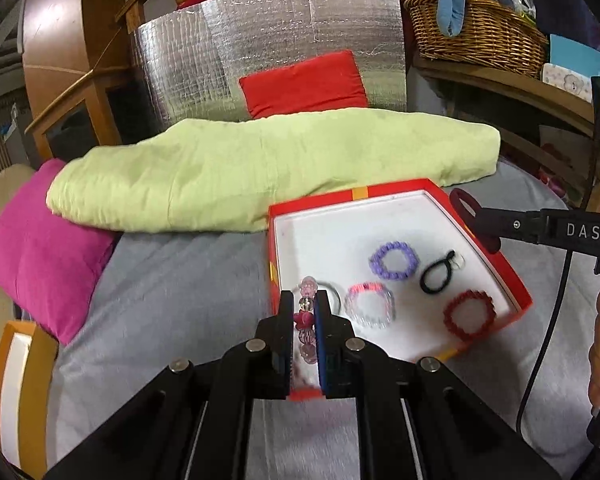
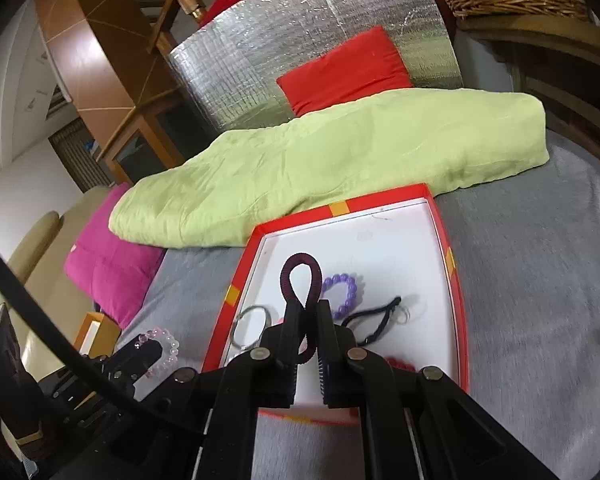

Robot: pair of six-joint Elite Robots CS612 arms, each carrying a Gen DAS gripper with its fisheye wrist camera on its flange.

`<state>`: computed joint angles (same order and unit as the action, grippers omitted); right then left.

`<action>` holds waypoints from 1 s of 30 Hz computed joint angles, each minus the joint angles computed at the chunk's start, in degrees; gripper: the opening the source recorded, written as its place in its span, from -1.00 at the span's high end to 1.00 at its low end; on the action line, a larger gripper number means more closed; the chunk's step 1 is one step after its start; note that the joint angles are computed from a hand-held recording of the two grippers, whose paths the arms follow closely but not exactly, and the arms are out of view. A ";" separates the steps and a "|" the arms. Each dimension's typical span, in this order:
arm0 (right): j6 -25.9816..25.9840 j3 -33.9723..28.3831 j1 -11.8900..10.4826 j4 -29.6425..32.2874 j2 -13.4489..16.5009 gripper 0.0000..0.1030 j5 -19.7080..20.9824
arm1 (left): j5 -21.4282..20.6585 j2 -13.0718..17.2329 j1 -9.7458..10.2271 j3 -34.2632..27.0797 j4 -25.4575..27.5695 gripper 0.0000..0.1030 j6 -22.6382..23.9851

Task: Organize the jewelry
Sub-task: 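Lower the hair tie and pink bracelet into the box and open both tools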

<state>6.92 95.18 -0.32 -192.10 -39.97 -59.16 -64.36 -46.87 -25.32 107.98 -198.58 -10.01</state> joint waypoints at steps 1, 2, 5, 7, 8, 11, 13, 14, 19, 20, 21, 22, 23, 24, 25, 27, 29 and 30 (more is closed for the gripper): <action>0.33 -0.90 -0.06 0.68 0.43 0.82 0.15 | 0.15 0.17 0.12 -0.57 0.38 0.81 0.32; 0.48 -1.37 -0.07 1.06 0.65 0.83 0.18 | 0.22 0.43 0.30 -1.42 1.03 0.81 0.66; 0.91 -3.86 -0.17 3.50 1.78 0.82 0.38 | 0.12 1.10 0.90 -3.53 2.72 0.81 1.43; 0.95 -5.33 -0.20 4.61 2.50 0.82 0.15 | 0.20 1.66 1.30 -4.99 3.82 0.81 2.30; 1.01 -6.10 -0.22 5.24 2.87 0.82 -0.03 | 0.29 1.95 1.49 -5.67 4.28 0.81 2.74; 1.55 -8.14 -0.32 6.78 3.89 0.82 -0.09 | 0.05 2.99 2.25 -8.32 6.78 0.81 3.47; 2.29 -9.68 -0.43 7.96 4.70 0.82 0.05 | -0.12 3.92 2.73 -10.28 8.17 0.81 4.36; 2.60 -10.35 -0.47 8.40 5.07 0.82 0.03 | 0.03 4.30 2.88 -11.08 8.76 0.81 4.67; 2.78 -12.97 -0.39 10.48 6.56 0.82 -0.62 | 0.74 6.50 3.33 -15.52 13.21 0.81 5.31; 2.96 -13.46 -0.41 10.94 6.84 0.82 -0.64 | 0.91 7.04 3.42 -16.53 14.34 0.81 5.42; 3.34 -14.11 -0.46 11.61 7.22 0.82 -0.39 | 1.04 7.49 3.50 -17.36 15.30 0.81 5.42; 3.54 -14.57 -0.48 12.12 7.49 0.82 -0.20 | 1.15 7.82 3.54 -17.96 16.05 0.81 5.39; 3.51 -14.82 -0.49 12.40 7.62 0.82 -0.07 | 1.22 8.15 3.58 -18.57 16.84 0.81 5.33; 3.21 -15.23 -0.41 12.87 7.84 0.82 -0.19 | 1.02 8.60 3.69 -19.44 17.99 0.81 5.24; 2.96 -15.54 -0.33 13.24 8.00 0.82 -0.34 | 1.00 8.89 3.75 -20.05 18.84 0.81 5.11; 2.55 -16.15 -0.22 14.18 8.31 0.82 -0.13 | 1.20 9.52 3.86 -21.24 20.38 0.81 4.78; 2.53 -16.63 -0.07 14.87 8.59 0.82 -0.05 | 0.85 10.17 4.10 -22.56 22.34 0.81 3.99; 2.63 -16.96 -0.02 15.34 8.77 0.82 -0.01 | 0.62 10.46 4.18 -23.23 23.34 0.81 3.50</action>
<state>9.55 78.22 -0.34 -176.76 -31.20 -59.17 -63.74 -36.41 -21.14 84.75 -175.24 -6.51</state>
